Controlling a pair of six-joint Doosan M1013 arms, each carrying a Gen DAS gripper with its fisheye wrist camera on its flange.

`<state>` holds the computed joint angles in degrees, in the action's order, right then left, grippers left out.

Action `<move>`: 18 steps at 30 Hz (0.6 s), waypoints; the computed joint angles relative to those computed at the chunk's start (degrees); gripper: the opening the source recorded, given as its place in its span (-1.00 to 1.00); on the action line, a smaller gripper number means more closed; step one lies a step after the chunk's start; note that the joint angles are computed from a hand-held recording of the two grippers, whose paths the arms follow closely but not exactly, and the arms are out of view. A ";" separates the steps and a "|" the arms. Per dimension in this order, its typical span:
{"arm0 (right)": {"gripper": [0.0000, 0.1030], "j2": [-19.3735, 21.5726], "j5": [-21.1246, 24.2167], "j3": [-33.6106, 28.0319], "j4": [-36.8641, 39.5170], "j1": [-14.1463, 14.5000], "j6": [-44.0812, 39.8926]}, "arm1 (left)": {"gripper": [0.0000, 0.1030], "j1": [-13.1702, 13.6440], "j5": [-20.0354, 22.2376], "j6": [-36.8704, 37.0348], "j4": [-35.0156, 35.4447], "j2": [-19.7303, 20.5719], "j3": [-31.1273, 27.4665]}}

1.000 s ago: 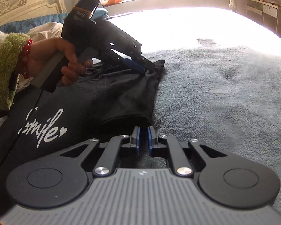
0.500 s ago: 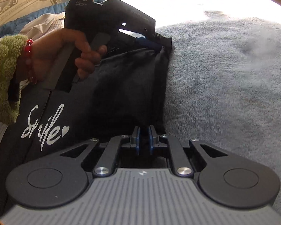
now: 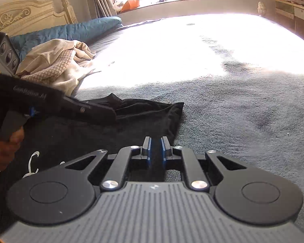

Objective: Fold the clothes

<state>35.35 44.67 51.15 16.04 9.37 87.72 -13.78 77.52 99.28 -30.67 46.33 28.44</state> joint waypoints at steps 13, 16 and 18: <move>-0.82 -1.15 7.06 -0.92 -4.90 3.09 0.89 | 0.09 2.41 -10.66 10.84 -3.02 -11.86 20.80; -0.81 0.12 7.96 -3.79 -6.01 5.00 3.31 | 0.14 5.62 -11.35 6.83 -1.84 -15.13 24.53; -0.81 1.36 8.59 -6.51 -5.89 6.47 4.50 | 0.16 7.79 -11.50 1.72 0.97 -16.67 25.97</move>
